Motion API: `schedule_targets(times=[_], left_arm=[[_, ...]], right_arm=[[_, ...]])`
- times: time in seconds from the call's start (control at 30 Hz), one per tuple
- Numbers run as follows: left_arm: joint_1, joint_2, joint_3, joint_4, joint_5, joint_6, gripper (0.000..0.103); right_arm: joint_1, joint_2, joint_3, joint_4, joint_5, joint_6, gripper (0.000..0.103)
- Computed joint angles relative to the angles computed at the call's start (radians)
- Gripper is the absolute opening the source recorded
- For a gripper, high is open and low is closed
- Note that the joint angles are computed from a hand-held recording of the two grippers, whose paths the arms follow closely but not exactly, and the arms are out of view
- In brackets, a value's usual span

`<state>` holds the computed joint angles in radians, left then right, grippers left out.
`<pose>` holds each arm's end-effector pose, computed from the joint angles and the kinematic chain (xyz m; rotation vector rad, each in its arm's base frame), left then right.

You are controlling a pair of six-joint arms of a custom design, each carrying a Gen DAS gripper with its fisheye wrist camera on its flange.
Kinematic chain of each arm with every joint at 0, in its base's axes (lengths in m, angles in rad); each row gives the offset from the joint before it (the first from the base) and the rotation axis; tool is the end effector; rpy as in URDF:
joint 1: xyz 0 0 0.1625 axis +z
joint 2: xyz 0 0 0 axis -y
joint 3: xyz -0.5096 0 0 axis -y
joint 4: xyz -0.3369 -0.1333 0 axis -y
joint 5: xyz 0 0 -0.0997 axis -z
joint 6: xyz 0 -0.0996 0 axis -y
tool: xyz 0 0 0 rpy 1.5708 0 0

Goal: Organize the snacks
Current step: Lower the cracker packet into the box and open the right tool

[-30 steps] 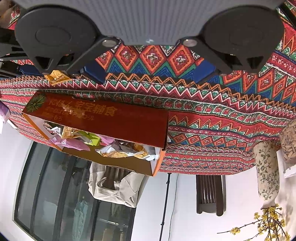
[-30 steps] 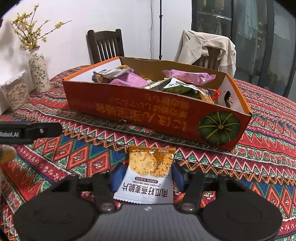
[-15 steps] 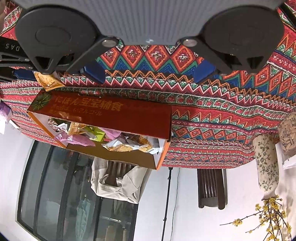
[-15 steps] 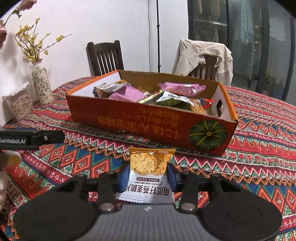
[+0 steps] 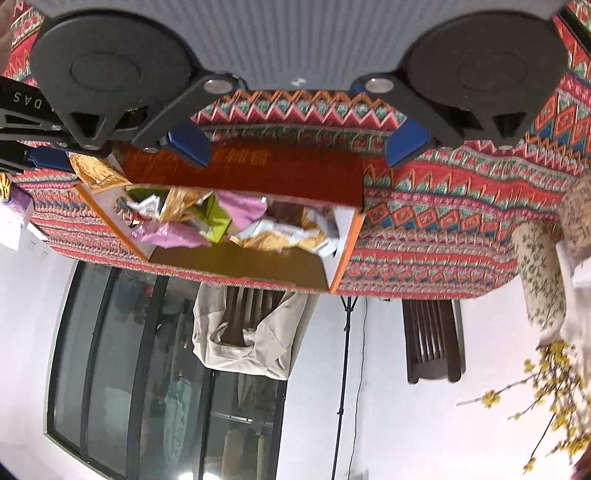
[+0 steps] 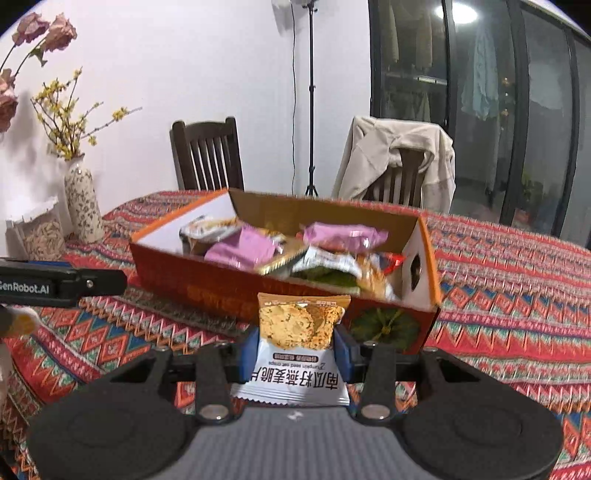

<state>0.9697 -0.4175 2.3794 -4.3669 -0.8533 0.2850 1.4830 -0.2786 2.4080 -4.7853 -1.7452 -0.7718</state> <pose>-0.0962 -0.4918 0.0811 0.6469 2.2632 -1.1531 0.0766 -0.4531 0.0593 0.6529 -2.1931 1.1691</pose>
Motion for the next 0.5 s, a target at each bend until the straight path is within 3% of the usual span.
schedule_targets(times=[0.23, 0.5], left_arm=[[-0.016, -0.02, -0.088, 0.042, 0.006, 0.039, 0.103], [-0.011, -0.03, -0.233, 0.141, 0.032, 0.081, 0.103]], right_arm=[[0.026, -0.064, -0.05, 0.061, 0.01, -0.015, 0.042], [0.045, -0.148, -0.138, 0.211, 0.02, 0.002, 0.042]])
